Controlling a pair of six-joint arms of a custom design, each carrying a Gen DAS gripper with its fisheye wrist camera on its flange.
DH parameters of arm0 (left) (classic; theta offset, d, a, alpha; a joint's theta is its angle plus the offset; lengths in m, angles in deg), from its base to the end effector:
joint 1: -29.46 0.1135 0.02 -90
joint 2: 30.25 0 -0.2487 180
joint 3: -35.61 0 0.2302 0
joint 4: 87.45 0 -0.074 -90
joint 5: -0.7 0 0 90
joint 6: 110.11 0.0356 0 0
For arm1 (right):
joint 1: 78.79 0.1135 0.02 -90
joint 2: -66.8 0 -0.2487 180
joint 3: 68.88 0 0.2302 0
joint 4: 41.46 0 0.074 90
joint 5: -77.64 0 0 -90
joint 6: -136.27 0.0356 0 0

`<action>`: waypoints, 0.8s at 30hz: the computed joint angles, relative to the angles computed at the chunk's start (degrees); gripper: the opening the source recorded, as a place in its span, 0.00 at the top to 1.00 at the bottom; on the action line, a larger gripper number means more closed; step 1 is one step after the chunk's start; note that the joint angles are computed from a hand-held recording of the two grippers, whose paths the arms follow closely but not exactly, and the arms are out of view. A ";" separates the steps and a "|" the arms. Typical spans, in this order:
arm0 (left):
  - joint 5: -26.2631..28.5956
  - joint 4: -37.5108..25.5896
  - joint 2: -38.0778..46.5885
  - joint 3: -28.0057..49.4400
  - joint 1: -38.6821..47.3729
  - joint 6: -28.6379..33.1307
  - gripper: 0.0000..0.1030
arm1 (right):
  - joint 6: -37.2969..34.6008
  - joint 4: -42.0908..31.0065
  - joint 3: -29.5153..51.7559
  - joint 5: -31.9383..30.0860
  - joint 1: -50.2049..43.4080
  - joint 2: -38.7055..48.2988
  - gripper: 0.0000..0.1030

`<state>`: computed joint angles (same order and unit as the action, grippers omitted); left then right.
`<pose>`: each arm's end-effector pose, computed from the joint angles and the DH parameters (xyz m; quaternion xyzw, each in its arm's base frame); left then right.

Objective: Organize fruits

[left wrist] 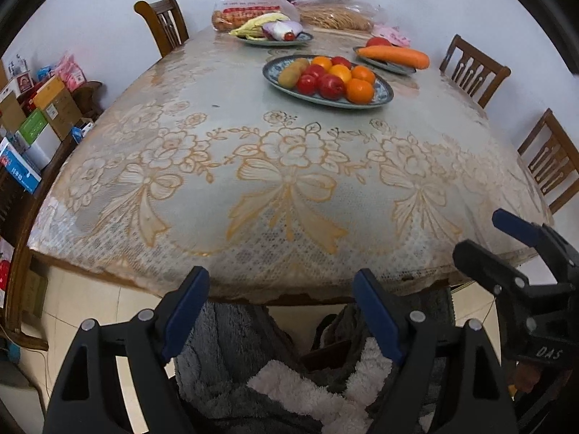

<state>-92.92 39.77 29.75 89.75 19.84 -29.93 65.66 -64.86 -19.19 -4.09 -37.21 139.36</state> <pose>0.1795 -0.0281 0.2118 -0.0102 0.9623 -0.0156 0.2714 0.1777 0.1509 0.1824 -0.1518 0.9135 0.1308 0.3541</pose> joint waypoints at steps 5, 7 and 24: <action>0.65 2.45 1.94 0.27 0.60 1.33 0.12 | -0.32 0.85 1.47 -0.79 -2.48 3.87 0.06; 0.66 3.21 2.90 0.50 0.91 1.68 0.10 | -0.50 0.65 2.41 -0.53 -3.11 5.40 0.06; -0.52 11.70 11.82 2.85 3.62 3.65 0.00 | -2.37 0.13 9.54 6.83 -3.17 15.28 0.00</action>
